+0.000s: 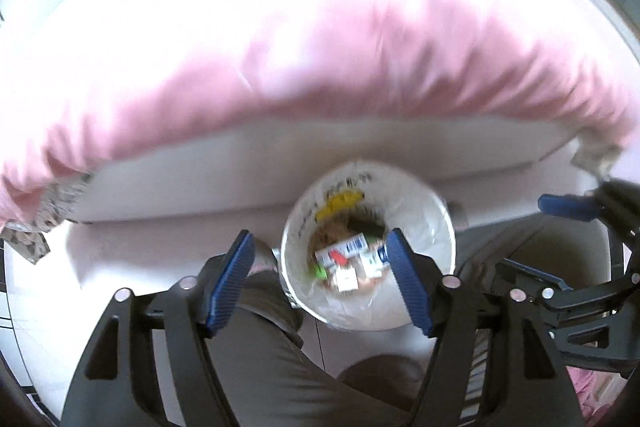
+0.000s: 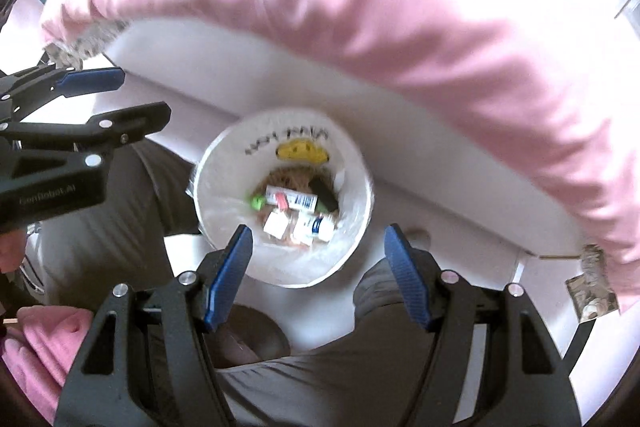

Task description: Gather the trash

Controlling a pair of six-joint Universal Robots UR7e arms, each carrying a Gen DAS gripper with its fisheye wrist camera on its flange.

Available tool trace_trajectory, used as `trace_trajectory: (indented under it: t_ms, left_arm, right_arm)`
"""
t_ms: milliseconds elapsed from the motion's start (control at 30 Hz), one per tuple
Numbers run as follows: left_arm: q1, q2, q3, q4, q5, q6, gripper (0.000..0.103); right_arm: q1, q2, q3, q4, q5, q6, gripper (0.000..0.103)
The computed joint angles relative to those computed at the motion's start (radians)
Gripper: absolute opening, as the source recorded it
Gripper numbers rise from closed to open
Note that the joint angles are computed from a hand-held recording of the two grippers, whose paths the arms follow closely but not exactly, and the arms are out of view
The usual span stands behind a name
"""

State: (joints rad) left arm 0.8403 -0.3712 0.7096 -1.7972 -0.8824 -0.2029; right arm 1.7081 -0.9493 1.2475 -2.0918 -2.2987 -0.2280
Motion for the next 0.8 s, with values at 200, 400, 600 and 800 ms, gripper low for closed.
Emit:
trace_trajectory:
  t_ms: [200, 400, 600, 800]
  left_arm:
    - [-0.051, -0.109, 0.152, -0.207, 0.037, 0.083, 0.079]
    - [-0.095, -0.196, 0.282, -0.364, 0.056, 0.143, 0.083]
    - [-0.160, -0.288, 0.458, -0.563, 0.122, 0.215, 0.093]
    - [-0.193, -0.345, 0.549, -0.620, 0.158, 0.203, 0.096]
  right_arm:
    - [0.056, -0.078, 0.064, -0.132, -0.011, -0.069, 0.073]
    - [0.106, -0.140, 0.109, -0.227, -0.009, -0.095, 0.076]
    - [0.162, -0.189, 0.201, -0.370, -0.029, -0.150, 0.082]
    - [0.200, -0.220, 0.293, -0.534, -0.067, -0.196, 0.084]
